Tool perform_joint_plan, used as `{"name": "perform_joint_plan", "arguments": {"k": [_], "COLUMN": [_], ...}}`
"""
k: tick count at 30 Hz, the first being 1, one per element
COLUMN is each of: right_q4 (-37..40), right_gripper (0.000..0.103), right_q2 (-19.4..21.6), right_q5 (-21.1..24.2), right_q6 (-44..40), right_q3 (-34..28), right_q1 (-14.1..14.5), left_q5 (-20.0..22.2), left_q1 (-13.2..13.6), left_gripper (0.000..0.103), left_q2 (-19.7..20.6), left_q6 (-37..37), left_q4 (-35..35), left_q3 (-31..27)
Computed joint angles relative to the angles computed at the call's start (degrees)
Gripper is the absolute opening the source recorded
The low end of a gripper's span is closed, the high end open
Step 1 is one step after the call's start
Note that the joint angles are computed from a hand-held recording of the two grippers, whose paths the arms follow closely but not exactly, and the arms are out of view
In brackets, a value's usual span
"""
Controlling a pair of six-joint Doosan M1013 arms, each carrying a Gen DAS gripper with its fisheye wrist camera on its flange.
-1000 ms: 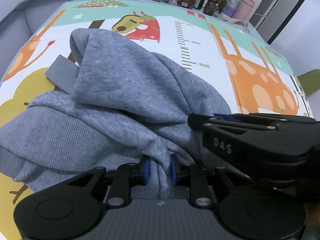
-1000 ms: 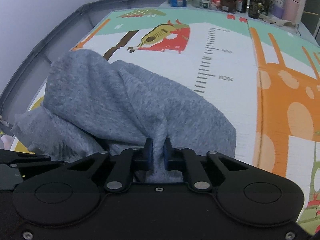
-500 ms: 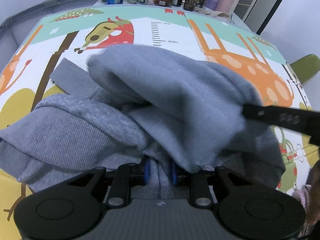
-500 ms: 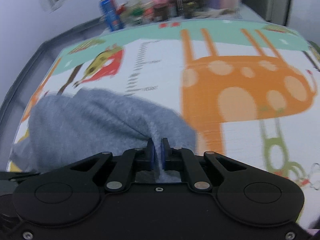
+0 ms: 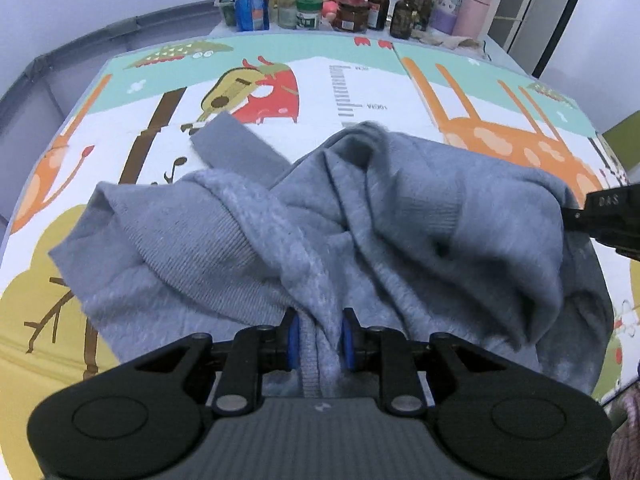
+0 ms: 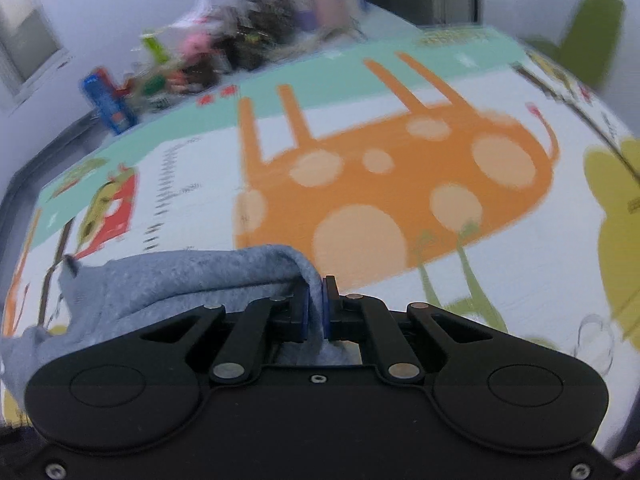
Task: Fold clothes
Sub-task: 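Lift the sweatshirt with both grippers and shake it out over the mat, then open both grippers and lay the sweatshirt flat on the mat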
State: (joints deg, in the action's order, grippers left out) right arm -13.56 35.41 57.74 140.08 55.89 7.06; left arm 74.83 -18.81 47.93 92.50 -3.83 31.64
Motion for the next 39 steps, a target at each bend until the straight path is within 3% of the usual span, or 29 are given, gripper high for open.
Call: {"name": "perform_joint_plan", "arguments": {"k": [3,10,15,21,25,26,31,33,39], "right_q4": [1.59,-2.19,-2.08,-1.09,-0.87,-1.00,-0.18,0.81,1.54], "right_gripper": [0.007,0.014,0.032,0.035,0.041,0.045,0.060,0.078,0.091], "right_q2": [0.45,1.70,2.12,0.24,-1.49,-2.12,-4.80,-6.02,-8.73], "right_q5": [1.14,3.87,5.14,1.51,-1.14,-2.32,-7.72,-10.58,-15.10], "right_q6": [2.52,-0.82,-0.70,-0.79,-1.73,-2.24,-6.28,-7.82,-11.80], "right_q3": [0.21,-0.91,-1.20,0.84,1.84,2.29,3.96,5.14,7.97], "right_q1": [-0.59,0.46,0.38,0.28,0.70,0.91,2.02,2.55,4.85], "left_q5": [-0.41,-1.65,-2.50,-3.47,-4.23,-4.72,-8.17,-8.89,-11.74], "left_q1": [-0.10,0.01,0.13,-0.40,-1.04,-1.25,-1.54,-1.39,-1.47], "left_gripper": [0.026,0.030,0.032,0.036,0.053,0.060,0.072,0.078,0.086], "left_q2": [-0.69,-2.87,-3.94,-4.82,-5.44,-5.74,-7.89,-8.53,-10.52], "left_q6": [0.91,2.55,3.06,3.50,3.98,4.25,4.70,4.23,0.76], "left_q4": [0.77,0.95,0.56,1.77,3.90,4.72,4.74,3.67,5.91], "left_q3": [1.46,5.54,7.50,8.62,9.20,9.59,12.39,12.99,15.00]}}
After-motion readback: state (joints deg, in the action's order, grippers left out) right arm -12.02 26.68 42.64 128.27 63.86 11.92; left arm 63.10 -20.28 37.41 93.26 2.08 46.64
